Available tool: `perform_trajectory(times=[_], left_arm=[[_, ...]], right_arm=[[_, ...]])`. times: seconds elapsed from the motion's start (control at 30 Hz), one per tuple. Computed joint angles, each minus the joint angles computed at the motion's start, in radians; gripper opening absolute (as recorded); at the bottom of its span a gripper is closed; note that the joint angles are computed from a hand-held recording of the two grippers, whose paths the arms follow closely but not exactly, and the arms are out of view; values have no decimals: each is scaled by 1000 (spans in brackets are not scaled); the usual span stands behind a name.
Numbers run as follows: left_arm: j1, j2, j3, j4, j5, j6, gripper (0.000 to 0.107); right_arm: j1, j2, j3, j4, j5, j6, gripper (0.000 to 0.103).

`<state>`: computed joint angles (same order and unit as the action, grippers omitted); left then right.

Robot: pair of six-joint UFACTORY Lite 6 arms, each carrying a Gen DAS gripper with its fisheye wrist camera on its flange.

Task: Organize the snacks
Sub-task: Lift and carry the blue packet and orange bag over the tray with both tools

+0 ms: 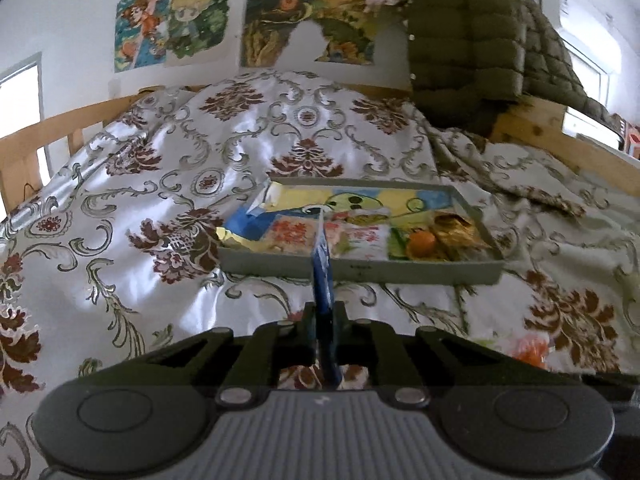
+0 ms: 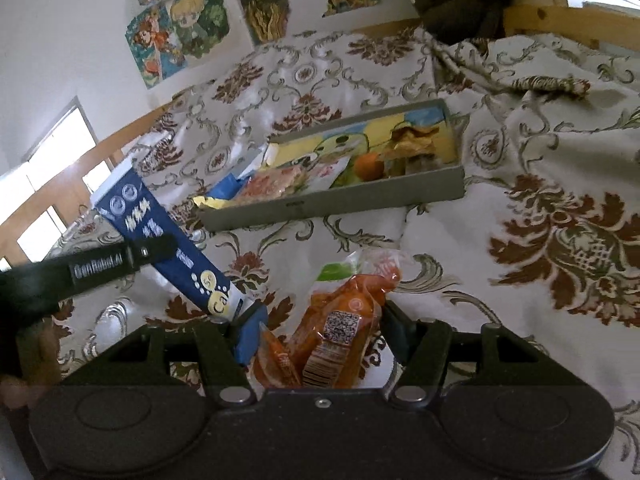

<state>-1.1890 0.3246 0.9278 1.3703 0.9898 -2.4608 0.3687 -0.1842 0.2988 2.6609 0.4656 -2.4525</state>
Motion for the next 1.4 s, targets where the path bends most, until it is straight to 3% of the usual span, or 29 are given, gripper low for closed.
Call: perform_trajectory(times=[0.3, 0.7, 1.0, 1.4], left_arm=[[-54, -42, 51, -73, 42, 75, 7], [63, -67, 186, 3, 19, 215, 7], [249, 43, 347, 120, -147, 193, 7], [440, 299, 700, 210, -254, 290, 7]], right_arm=[[-46, -168, -67, -123, -6, 113, 64], [-194, -106, 12, -210, 113, 120, 64], [-259, 189, 278, -131, 232, -7, 64], [-239, 676, 746, -21, 288, -68, 64]])
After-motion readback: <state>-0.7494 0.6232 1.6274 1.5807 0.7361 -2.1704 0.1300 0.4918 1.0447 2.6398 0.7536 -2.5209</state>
